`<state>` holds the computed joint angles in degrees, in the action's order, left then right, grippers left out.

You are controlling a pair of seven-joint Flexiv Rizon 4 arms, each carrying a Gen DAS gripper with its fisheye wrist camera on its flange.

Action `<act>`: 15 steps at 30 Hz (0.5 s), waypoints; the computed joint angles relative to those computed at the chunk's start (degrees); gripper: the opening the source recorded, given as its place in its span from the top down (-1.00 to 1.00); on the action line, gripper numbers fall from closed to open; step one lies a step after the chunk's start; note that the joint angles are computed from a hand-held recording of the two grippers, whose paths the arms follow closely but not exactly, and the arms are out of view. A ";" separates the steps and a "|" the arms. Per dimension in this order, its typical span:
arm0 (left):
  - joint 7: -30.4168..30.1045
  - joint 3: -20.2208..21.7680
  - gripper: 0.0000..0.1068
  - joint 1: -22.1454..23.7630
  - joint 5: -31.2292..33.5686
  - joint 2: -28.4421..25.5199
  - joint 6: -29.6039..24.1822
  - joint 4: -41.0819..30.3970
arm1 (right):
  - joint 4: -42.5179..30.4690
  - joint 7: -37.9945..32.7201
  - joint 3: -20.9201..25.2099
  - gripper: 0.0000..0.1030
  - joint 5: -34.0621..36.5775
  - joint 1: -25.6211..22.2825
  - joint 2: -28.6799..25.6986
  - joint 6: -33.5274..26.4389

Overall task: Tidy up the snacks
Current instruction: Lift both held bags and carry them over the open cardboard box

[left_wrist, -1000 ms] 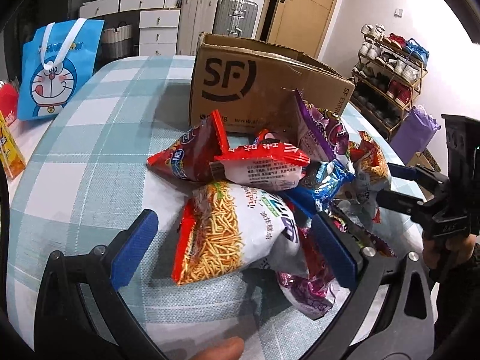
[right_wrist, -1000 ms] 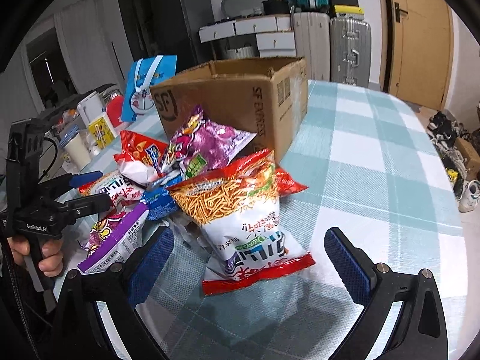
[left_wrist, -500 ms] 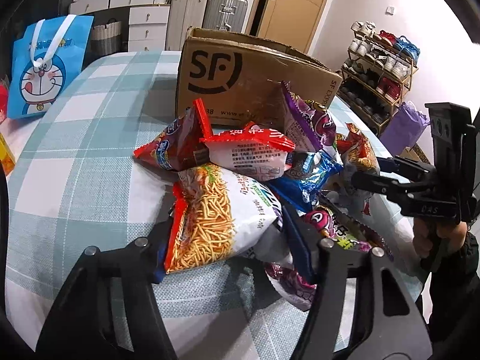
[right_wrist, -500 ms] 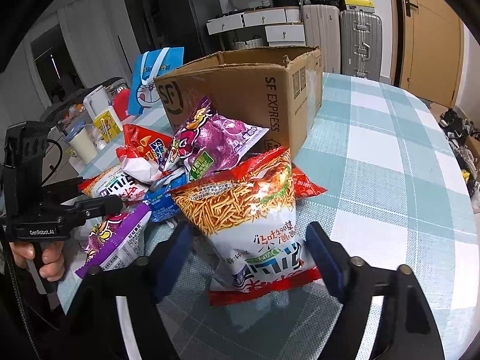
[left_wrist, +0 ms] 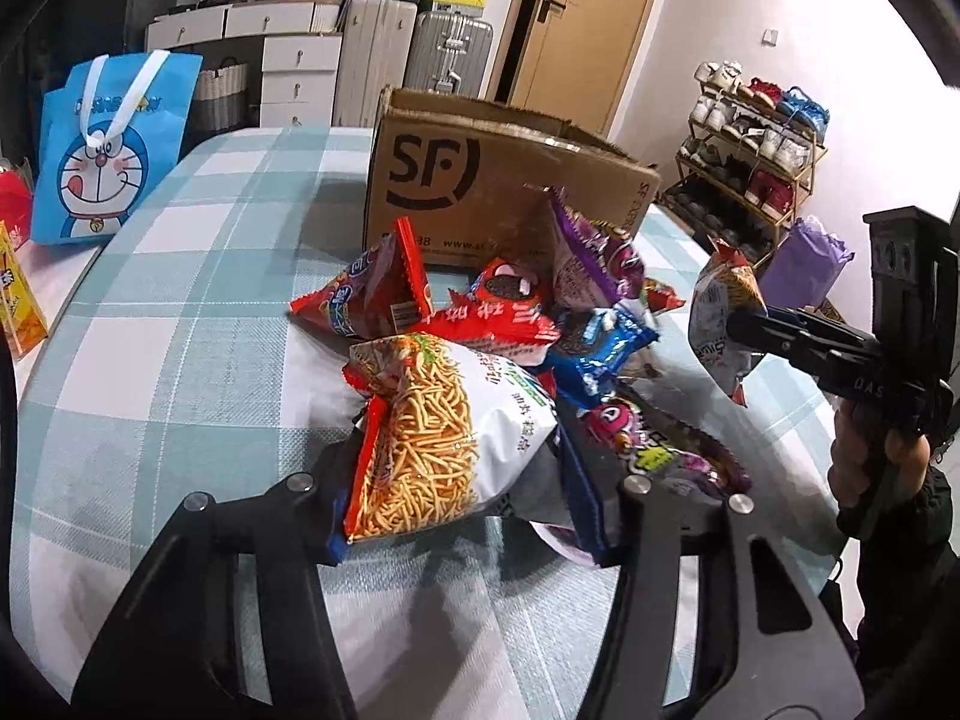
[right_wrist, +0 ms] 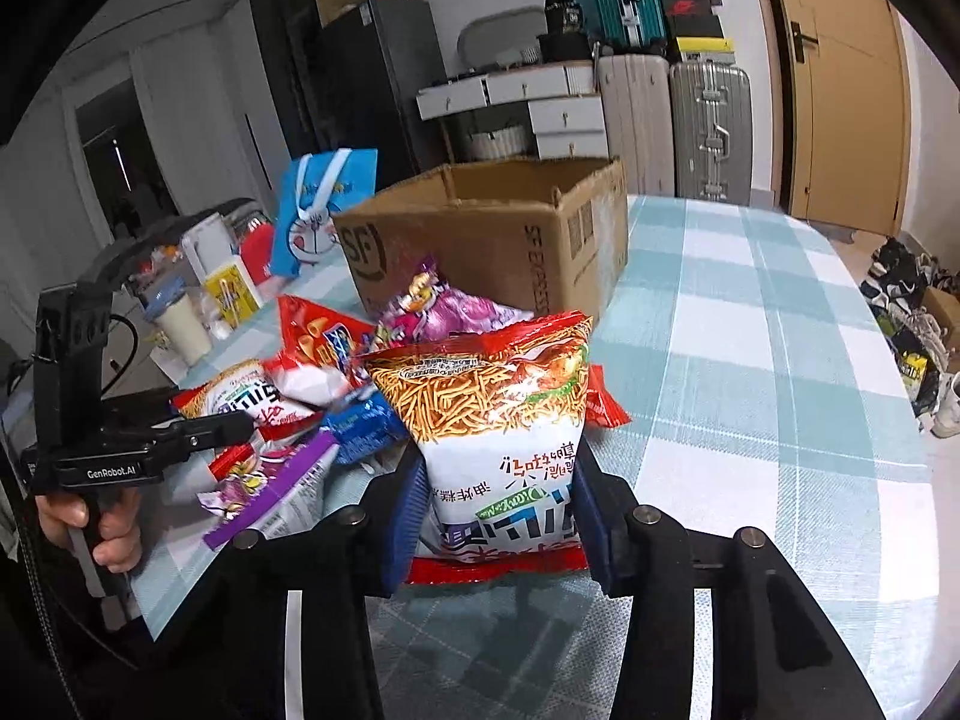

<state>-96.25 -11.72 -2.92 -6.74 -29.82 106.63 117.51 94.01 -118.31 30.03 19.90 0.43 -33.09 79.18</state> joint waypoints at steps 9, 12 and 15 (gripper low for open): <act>-3.02 0.69 0.03 -0.07 1.64 4.64 4.94 4.33 | -0.08 -5.18 4.85 0.12 4.88 -3.61 1.08 1.78; -2.82 3.07 0.03 -2.16 0.83 5.51 5.20 3.72 | -0.04 -5.67 5.27 0.12 6.03 -3.81 1.73 2.29; -2.54 4.43 0.03 -3.66 -0.14 5.95 5.50 2.65 | -0.14 -5.78 5.14 0.12 6.70 -3.55 2.32 3.05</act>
